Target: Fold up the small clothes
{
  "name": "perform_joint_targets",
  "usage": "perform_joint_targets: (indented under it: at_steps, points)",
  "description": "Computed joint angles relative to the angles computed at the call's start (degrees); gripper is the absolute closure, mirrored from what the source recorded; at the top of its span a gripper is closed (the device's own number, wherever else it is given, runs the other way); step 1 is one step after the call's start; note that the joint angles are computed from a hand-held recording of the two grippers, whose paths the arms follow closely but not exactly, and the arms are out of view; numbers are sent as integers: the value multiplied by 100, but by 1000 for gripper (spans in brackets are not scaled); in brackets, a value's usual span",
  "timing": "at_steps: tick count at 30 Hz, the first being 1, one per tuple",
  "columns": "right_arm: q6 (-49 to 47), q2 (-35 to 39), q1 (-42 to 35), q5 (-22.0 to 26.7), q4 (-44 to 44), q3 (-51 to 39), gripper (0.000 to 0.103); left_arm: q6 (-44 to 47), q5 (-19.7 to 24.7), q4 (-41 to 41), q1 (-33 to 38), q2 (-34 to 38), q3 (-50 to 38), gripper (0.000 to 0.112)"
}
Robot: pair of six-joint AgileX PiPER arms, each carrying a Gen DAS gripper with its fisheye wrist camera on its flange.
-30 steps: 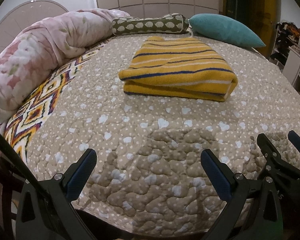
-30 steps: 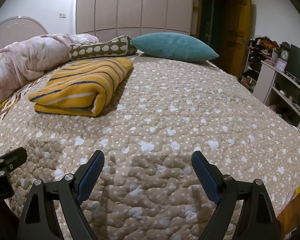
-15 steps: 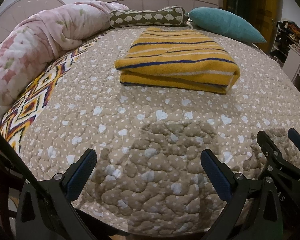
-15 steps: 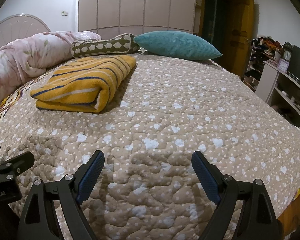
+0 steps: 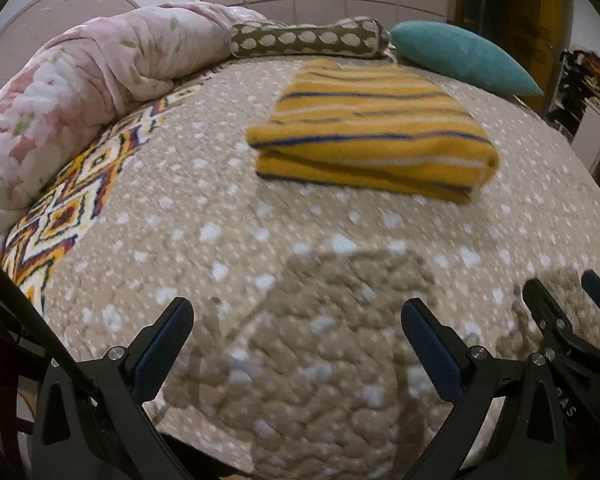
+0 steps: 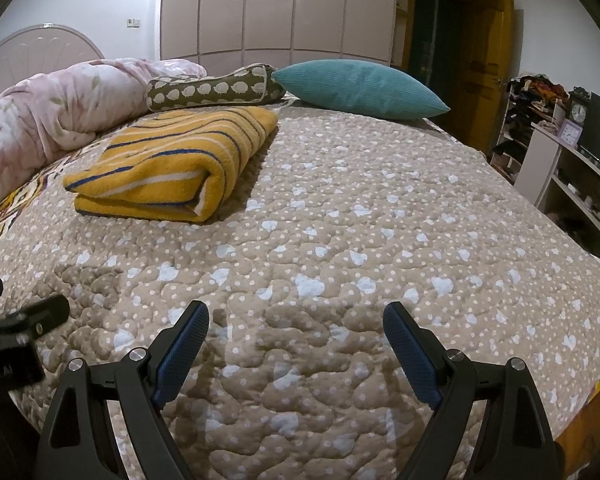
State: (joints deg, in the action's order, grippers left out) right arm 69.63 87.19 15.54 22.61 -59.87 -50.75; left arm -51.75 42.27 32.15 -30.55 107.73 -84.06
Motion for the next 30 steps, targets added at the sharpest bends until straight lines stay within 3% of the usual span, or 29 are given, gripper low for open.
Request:
perform_joint_targets:
  at_steps: [11,30]
  points:
    - [-2186,647,-202,121,1875,-1212,11,29,282,565,118,109,-672,9]
    - [-1779,604,-127,81,1378,-1142,11,441,320,167,128,323,-792,9]
